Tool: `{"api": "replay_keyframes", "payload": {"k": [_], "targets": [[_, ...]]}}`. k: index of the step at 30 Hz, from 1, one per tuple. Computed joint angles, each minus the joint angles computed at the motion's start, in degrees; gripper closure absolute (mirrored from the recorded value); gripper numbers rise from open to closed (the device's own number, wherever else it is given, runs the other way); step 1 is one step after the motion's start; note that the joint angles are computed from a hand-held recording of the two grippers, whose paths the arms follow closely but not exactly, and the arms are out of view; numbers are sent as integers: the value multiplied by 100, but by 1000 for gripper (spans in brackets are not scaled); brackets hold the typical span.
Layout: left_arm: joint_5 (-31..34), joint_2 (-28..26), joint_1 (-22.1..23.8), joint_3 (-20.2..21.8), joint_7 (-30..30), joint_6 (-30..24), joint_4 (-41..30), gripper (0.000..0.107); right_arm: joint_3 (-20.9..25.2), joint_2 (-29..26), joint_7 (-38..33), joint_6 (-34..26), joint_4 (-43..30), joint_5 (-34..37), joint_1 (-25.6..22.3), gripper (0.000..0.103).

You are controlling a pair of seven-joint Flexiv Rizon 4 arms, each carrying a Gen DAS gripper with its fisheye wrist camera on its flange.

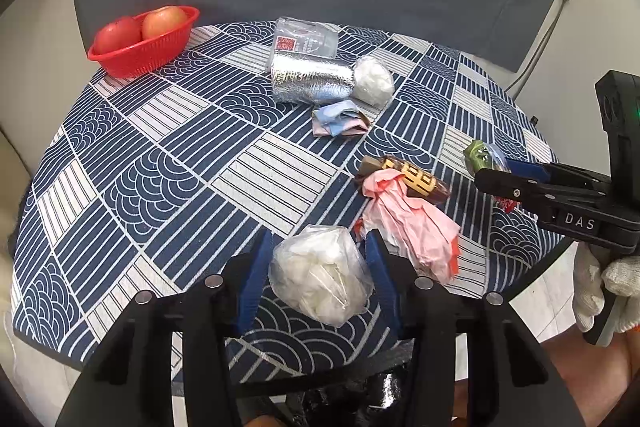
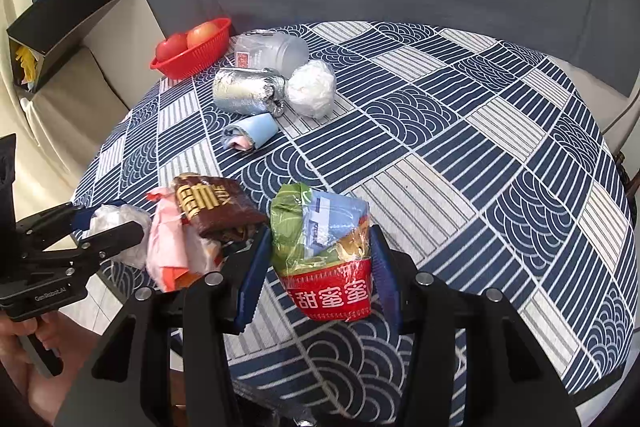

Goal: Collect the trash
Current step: 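Grasp the green-and-red snack bag with the right tool while the left grasps the white plastic bag, then carry the snack bag and white plastic bag over the bin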

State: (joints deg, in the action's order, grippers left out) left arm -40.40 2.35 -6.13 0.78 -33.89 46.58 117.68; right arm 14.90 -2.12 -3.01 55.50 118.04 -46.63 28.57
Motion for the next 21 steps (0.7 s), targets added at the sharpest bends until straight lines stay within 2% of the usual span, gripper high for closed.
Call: {"api": "replay_keyframes", "payload": {"k": [21], "targets": [[-702, 665, -49, 293, 408, -362, 517, 61, 337, 291, 1141, -81, 251, -450, 286, 53]]}}
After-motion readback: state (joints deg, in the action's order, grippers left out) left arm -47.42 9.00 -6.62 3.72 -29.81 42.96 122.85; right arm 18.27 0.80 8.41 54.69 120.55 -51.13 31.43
